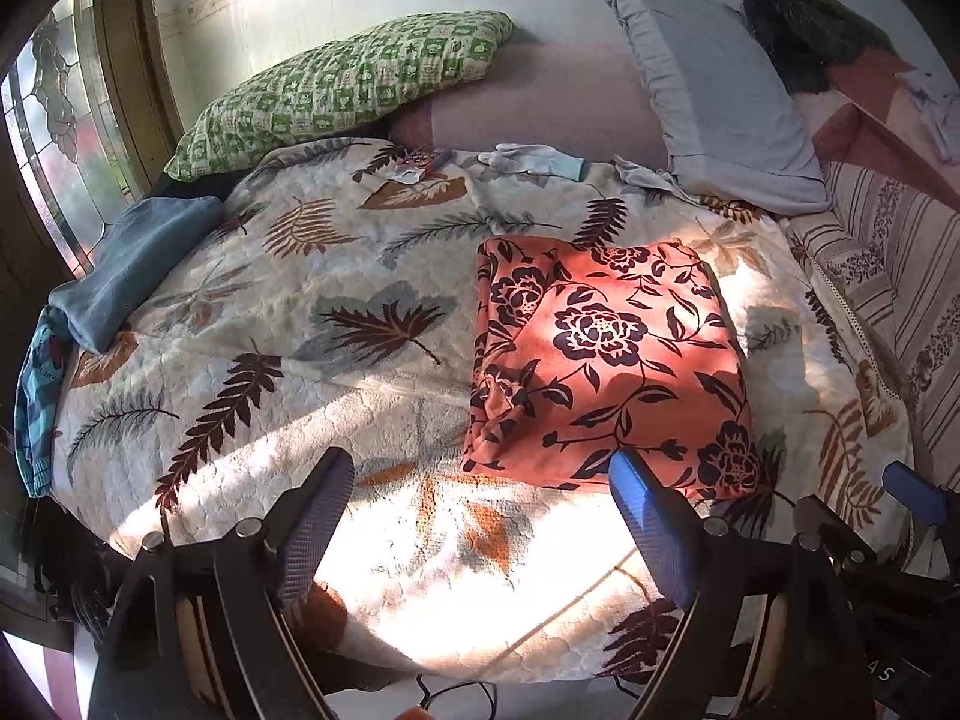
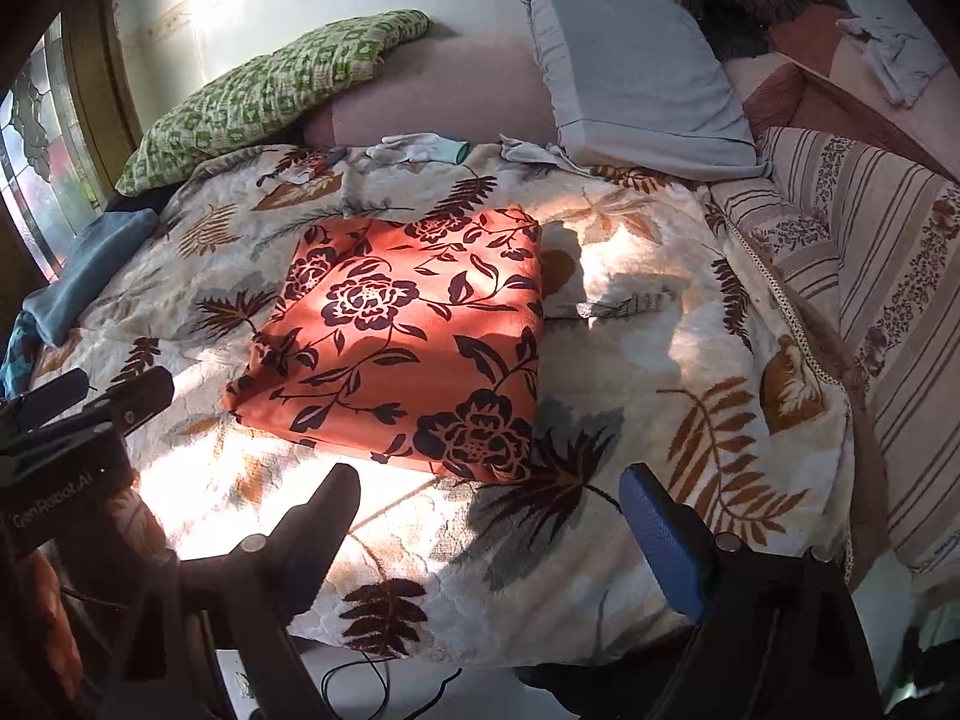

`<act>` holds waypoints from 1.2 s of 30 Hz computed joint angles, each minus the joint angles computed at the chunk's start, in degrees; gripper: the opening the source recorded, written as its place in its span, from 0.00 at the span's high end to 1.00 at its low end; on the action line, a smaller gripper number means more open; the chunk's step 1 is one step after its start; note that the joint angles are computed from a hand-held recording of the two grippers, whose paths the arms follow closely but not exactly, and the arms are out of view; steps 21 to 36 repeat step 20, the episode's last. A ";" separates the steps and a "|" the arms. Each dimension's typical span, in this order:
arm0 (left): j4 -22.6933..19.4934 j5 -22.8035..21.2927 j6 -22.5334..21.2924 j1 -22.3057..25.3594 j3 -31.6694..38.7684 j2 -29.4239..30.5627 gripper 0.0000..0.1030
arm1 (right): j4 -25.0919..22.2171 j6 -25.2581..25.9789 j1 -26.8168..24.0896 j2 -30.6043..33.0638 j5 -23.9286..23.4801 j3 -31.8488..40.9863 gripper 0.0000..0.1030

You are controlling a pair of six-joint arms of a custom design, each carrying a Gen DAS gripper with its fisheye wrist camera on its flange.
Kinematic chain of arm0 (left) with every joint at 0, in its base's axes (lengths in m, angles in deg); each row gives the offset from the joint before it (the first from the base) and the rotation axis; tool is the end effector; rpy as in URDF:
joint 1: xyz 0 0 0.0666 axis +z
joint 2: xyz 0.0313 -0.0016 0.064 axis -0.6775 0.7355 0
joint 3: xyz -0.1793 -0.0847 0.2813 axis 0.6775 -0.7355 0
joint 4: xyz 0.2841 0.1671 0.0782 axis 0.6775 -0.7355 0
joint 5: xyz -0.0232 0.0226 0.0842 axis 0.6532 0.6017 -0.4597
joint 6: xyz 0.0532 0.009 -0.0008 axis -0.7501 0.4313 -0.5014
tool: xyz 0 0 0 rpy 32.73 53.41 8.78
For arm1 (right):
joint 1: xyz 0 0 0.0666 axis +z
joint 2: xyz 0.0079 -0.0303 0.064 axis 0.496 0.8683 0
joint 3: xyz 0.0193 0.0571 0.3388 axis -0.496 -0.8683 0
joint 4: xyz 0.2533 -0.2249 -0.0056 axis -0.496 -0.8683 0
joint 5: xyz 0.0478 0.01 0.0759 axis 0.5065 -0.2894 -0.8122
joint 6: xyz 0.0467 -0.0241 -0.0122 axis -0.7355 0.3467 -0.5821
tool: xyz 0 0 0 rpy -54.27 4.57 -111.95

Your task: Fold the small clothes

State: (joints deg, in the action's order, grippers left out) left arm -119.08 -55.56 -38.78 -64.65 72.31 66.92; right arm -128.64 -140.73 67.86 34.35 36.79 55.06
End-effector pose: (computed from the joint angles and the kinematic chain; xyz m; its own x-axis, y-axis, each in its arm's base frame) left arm 0.5455 -0.2210 0.4377 -0.7023 0.3354 -0.6279 0.4094 0.9119 0.0292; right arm 0.4427 0.3220 0.4300 -0.7167 0.3497 -0.6033 0.4433 0.8964 -0.0069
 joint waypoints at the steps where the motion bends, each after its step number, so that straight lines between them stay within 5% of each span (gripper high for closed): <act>1: 0.18 -0.07 0.13 0.00 -0.07 -0.03 0.15 | -0.28 0.07 0.08 0.34 0.12 0.59 0.13; 12: -0.18 1.94 -1.49 -0.16 2.37 1.24 0.12 | 1.04 1.66 -0.75 0.22 -0.74 -0.50 0.13; 16: -1.20 2.76 -2.55 -0.44 3.91 2.89 0.03 | 2.52 1.63 -1.32 -0.85 -1.03 -2.82 0.13; 36: -0.23 3.09 -3.23 -0.79 4.06 3.70 0.03 | 4.02 1.87 -1.81 -1.32 -0.88 -4.04 0.13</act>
